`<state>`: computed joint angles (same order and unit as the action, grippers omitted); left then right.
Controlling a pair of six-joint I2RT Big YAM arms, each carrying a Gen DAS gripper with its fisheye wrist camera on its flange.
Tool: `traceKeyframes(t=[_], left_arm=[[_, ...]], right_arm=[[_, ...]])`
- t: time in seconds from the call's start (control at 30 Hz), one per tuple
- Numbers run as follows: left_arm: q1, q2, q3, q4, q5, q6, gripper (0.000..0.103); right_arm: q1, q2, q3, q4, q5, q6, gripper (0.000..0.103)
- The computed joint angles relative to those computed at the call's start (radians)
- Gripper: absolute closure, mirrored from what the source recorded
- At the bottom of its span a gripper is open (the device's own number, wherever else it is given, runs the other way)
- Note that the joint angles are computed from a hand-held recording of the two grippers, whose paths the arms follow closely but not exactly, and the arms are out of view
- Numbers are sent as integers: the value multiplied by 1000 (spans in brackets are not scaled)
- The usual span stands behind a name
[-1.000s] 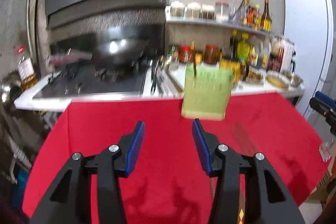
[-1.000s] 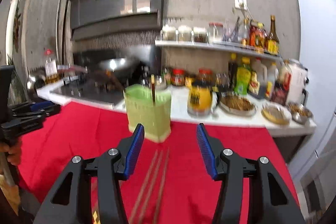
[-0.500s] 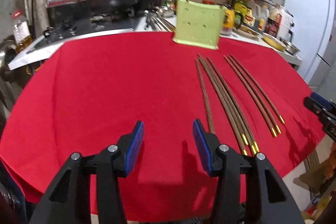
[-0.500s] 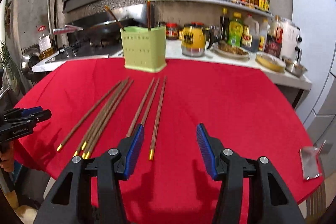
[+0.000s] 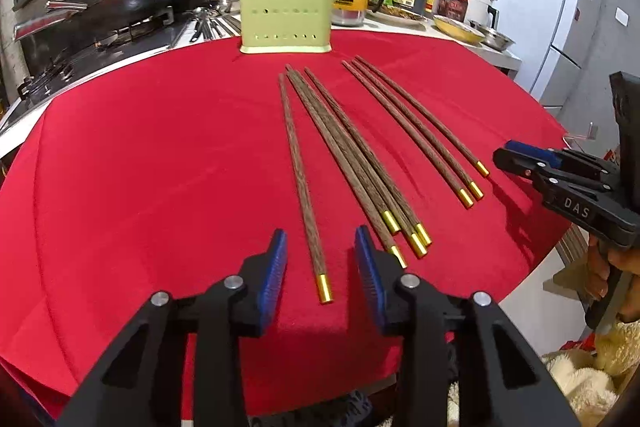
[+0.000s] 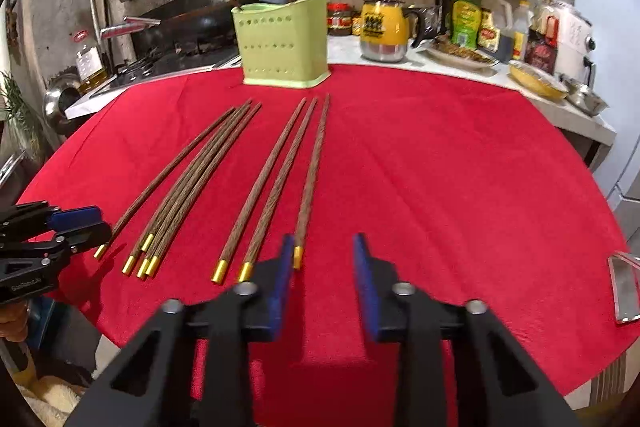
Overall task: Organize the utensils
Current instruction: 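Move both open tools back down to the chopsticks on the cloth, then close the left tool on a single chopstick while the right tool grasps another chopstick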
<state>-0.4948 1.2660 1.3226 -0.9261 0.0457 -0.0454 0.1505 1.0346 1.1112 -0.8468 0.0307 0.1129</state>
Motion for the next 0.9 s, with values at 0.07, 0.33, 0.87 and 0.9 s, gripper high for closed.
traceKeyframes(t=[0.07,0.33,0.87,0.9], left_arm=[[1,4,1,-1,4,-1,69],[6,7,-3,0,13,5,69],[33,52,35,11,-69,-3,96],[38,51,35,14,-65,-5,96]], right_arm=[[4,10,1,3,-15,-1,84],[20,58,29,2,-3,-8,84],[-23,43,11,6,39,1,96],[-25,40,8,7,31,4,96]])
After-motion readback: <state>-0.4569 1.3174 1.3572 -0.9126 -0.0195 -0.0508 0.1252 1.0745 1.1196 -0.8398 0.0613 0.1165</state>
